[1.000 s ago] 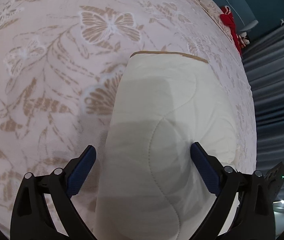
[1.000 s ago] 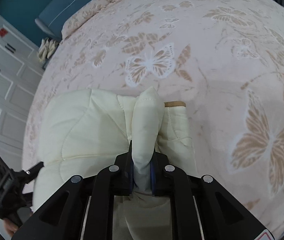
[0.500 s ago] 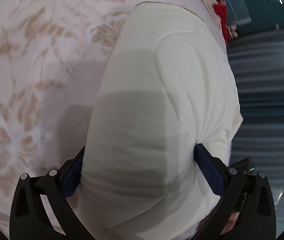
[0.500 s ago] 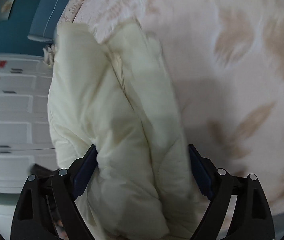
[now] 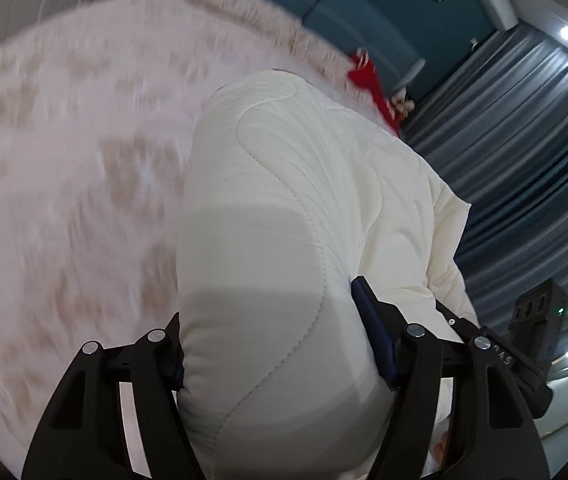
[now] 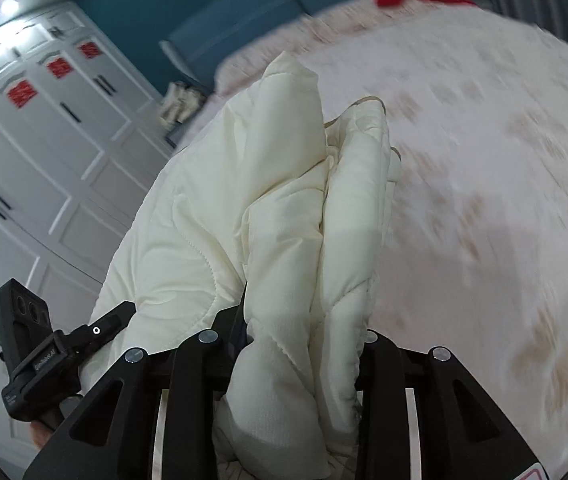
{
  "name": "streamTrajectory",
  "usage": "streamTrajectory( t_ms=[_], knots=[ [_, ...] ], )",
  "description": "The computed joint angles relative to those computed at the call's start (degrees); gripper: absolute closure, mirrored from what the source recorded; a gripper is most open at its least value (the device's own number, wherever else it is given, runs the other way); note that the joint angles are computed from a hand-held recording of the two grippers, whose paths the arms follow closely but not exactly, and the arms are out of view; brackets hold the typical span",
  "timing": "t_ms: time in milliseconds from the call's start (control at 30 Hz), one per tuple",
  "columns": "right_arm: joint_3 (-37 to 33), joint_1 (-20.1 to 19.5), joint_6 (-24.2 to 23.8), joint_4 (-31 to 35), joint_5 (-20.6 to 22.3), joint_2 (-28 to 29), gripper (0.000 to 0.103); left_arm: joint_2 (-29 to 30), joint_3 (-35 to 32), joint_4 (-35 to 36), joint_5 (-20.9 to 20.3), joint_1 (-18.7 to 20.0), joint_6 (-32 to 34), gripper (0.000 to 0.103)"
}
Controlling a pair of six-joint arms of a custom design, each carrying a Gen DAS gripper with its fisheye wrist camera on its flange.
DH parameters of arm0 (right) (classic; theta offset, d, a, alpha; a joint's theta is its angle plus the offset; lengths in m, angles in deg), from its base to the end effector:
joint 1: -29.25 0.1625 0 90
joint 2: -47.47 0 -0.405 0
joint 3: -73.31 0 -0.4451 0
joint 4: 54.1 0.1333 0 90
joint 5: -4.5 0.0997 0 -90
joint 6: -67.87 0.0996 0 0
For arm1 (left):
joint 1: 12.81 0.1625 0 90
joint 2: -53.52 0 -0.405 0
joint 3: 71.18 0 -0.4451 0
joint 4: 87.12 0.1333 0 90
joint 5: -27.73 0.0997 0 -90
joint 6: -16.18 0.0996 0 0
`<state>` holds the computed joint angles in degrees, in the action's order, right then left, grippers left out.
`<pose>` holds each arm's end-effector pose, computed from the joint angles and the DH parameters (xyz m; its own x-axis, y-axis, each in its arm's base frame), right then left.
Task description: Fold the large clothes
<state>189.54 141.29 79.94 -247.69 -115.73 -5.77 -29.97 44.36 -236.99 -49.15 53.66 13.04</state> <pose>0.2933 -0.5029 0.0900 -0.9630 0.1271 0.2377 -0.0854 0.6925 -0.7163 -0.0793 -0.5726 0.2894 -0.9531 0.2468 -0.1749 0.3013 0.8256 -0.4770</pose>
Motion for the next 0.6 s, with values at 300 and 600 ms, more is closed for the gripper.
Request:
streamTrajectory(
  t_ms=[300, 600],
  knots=[
    [-15.2, -6.5, -1.9, 9.0, 1.0, 11.7, 0.073, 14.9, -13.7, 2.4, 5.5, 6.8, 3.4, 0.037],
    [-13.8, -10.4, 4.9, 16.0, 7.0, 9.0, 0.054, 13.2, -9.4, -0.9, 14.0, 5.0, 4.5, 0.022]
  ],
)
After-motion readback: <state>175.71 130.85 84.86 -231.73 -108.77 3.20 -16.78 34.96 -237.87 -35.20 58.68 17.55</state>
